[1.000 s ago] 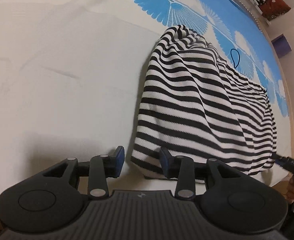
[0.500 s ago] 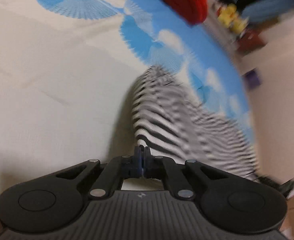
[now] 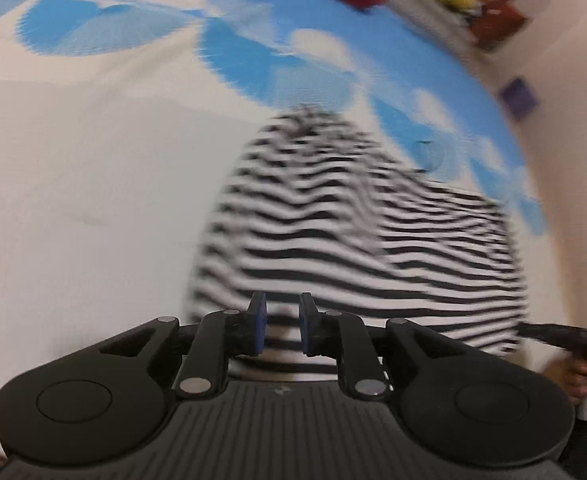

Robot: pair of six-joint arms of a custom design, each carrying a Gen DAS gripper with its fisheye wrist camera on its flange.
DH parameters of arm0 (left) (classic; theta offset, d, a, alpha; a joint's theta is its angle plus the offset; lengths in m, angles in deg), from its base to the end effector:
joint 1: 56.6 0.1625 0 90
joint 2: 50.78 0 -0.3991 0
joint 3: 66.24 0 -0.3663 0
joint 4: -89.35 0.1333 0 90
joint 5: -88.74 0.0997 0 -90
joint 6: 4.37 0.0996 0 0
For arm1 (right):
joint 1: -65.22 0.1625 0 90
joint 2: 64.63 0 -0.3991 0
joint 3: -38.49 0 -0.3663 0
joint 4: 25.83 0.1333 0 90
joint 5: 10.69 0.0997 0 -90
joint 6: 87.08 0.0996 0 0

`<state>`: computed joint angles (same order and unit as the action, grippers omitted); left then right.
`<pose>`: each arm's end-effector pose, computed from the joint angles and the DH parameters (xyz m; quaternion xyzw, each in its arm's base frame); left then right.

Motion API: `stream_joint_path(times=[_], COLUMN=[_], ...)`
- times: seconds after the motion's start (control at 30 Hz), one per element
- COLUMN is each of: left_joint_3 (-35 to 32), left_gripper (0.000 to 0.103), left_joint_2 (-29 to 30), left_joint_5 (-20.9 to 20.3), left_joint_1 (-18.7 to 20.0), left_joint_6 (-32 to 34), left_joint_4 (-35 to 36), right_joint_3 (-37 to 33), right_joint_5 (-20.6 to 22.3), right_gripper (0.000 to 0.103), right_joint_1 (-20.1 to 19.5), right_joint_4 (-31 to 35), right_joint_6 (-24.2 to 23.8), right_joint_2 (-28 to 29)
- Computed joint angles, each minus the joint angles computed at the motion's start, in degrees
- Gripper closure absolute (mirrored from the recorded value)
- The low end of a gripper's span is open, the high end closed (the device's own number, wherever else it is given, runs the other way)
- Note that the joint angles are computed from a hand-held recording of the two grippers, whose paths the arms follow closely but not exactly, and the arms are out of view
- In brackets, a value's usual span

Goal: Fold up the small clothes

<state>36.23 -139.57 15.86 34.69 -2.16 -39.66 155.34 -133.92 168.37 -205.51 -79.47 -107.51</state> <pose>0.1737 -0.4914 0.4315 -0.0249 0.9650 -0.2123 0.1518 0.1932 -0.4808 0.0288 0.0068 -0.9500 0.1799 0.2550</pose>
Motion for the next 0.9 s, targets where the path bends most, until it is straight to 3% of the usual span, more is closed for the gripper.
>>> stream_joint_path(times=[0.03,0.13,0.2,0.33,0.37,0.43,0.5,0.53,0.7,0.9], left_joint_3=[-0.40,-1.17,-1.37,-1.27,-2.01,-2.66,-2.26,-2.17,-2.49,-4.53], left_gripper=[0.086,0.082,0.074,0.072,0.064,0.061,0.061,0.061,0.061,0.057], left_joint_2=[0.54,2.26,3.97,6.60,7.68,8.78,8.96,8.81,7.73,9.94], left_joint_5=[-2.06,-4.16,-2.71,8.43,11.46,16.56,22.27,22.85,13.25,13.18], left_joint_1=[-0.17,-1.24,-2.54,-4.70,-4.72,-5.10,-5.82,-5.82,-4.28,-4.78], left_joint_6=[1.01,3.54,4.40,0.70,-2.00,-6.65,-9.27,-9.70,-7.87,-7.16], left_joint_4=[0.70,3.15,4.70,5.86,6.35,6.02,3.03,1.02,-7.98,-9.15], right_joint_3=[-0.60,-1.32,-1.49,-2.32,-3.05,-3.96,-4.30,-4.45,-7.98,-16.38], right_joint_5=[-0.43,-2.73,-4.17,-5.51,-6.03,-8.85,-10.24,-10.66,-10.28,-6.24], right_gripper=[0.092,0.096,0.096,0.094,0.093,0.075,0.072,0.072,0.070,0.064], right_joint_1=[-0.06,0.76,0.93,1.27,1.37,2.31,2.84,3.17,3.80,2.91], right_joint_4=[2.38,0.67,-0.98,0.93,2.37,2.89,0.44,-2.52,-16.46,-17.12], right_joint_6=[-0.17,-2.16,-1.23,-1.06,-1.15,-1.70,-3.21,-4.53,-13.23,-17.68], right_joint_2=[0.19,1.68,1.94,2.74,3.24,4.42,5.19,5.67,9.44,14.08])
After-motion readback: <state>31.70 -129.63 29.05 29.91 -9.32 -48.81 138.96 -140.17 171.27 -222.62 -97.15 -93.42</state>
